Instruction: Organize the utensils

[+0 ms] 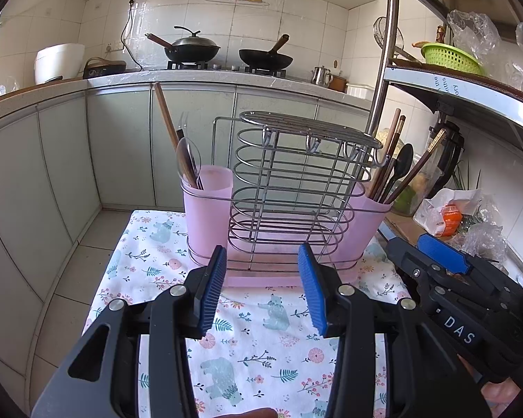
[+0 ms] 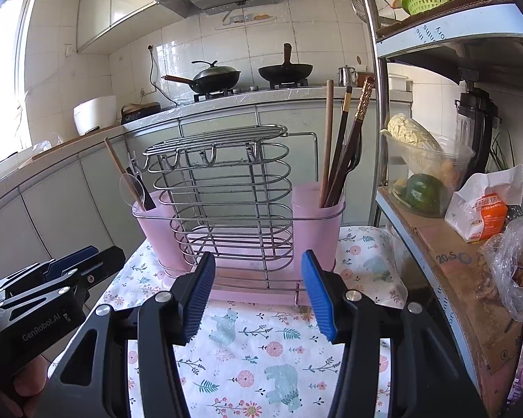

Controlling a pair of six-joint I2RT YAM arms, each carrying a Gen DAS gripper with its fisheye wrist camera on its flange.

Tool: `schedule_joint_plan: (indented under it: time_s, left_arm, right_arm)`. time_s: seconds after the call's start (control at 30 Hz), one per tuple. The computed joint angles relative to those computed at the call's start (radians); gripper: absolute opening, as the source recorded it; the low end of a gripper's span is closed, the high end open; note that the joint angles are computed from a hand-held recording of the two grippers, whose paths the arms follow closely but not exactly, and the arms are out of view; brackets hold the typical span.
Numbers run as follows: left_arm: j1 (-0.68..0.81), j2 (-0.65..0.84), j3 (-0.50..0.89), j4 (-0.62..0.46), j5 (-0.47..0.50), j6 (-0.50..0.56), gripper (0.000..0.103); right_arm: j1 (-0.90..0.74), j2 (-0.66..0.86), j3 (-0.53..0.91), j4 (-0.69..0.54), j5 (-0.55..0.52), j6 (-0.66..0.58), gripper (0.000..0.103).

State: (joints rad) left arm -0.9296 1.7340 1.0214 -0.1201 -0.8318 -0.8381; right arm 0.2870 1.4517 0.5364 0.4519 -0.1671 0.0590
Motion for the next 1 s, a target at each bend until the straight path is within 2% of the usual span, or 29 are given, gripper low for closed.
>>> schedule_joint_plan:
  time_s: [1.0]
  left_arm:
    - [0.02, 0.015, -0.014, 0.023, 0.036, -0.003, 0.043]
  right_arm:
    - [0.001, 0.049, 0.021, 0.004, -0.001, -0.004, 0.051]
